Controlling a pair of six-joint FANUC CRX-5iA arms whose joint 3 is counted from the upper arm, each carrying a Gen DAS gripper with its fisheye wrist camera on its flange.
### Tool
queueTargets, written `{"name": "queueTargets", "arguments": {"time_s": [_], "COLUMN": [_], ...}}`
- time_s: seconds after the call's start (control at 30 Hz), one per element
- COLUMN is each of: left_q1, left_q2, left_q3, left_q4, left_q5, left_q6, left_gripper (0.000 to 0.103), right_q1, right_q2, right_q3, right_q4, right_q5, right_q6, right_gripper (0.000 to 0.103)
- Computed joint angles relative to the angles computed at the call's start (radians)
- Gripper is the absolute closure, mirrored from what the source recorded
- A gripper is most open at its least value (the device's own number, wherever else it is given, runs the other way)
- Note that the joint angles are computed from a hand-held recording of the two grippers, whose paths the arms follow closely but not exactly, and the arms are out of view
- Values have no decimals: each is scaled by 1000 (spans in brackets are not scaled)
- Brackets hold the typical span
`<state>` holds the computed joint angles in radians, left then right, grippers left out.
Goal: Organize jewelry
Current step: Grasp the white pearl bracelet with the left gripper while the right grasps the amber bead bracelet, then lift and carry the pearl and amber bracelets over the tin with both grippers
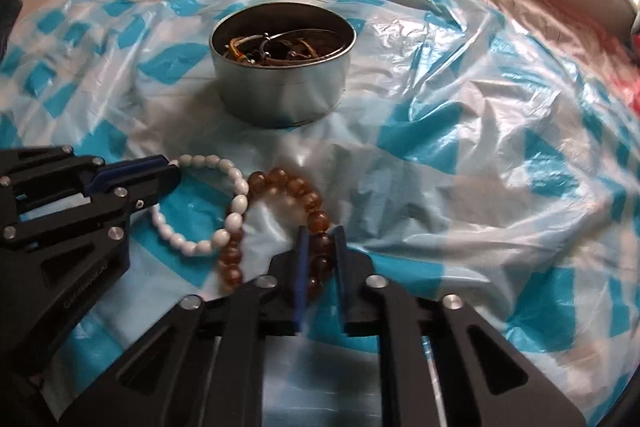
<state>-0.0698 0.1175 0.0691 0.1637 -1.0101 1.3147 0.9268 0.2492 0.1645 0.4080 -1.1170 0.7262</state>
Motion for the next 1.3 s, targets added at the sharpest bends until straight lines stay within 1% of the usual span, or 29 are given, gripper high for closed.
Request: {"name": "queueTargets", "arguments": {"time_s": [0.03,0.07,0.1,0.17,0.2,0.23,0.3,0.4,0.5,0.63,0.73,0.8,0.9,0.97,1.3], "left_q1": [17,42,52,71,76,79,80,81,79,60,46,39,30,24,11], "left_q2": [-5,-12,-20,-42,-50,-61,-74,-93,-120,-152,-168,-177,-183,-188,-201], "left_q3": [-25,-60,-82,-135,-154,-175,-194,-225,-263,-292,-308,-319,-328,-331,-344], "left_q4": [65,161,209,312,350,385,411,458,514,528,543,561,582,579,604], "left_q5": [11,28,44,93,111,135,164,212,269,345,387,410,430,444,495], "left_q6": [-25,-66,-86,-141,-161,-177,-190,-215,-258,-301,-335,-362,-388,-393,-418], "left_gripper": [96,96,96,96,96,96,96,96,96,96,96,96,96,96,96], "right_q1": [-22,-52,-97,-165,-191,-225,-271,-303,-318,-308,-274,-265,-240,-230,-239], "right_q2": [-26,-57,-100,-170,-197,-224,-254,-271,-291,-306,-311,-315,-316,-315,-309], "right_q3": [-13,-30,-61,-126,-154,-180,-202,-206,-209,-211,-223,-228,-237,-239,-221], "right_q4": [-64,-146,-262,-436,-510,-617,-790,-933,-1022,-1041,-986,-972,-917,-895,-947], "right_q5": [49,111,200,354,417,485,563,611,654,721,784,807,847,864,879], "right_q6": [-11,-20,-27,-19,-4,36,135,249,351,407,368,362,319,309,369], "right_gripper": [91,91,91,91,91,91,91,91,91,91,91,91,91,91,91]}}
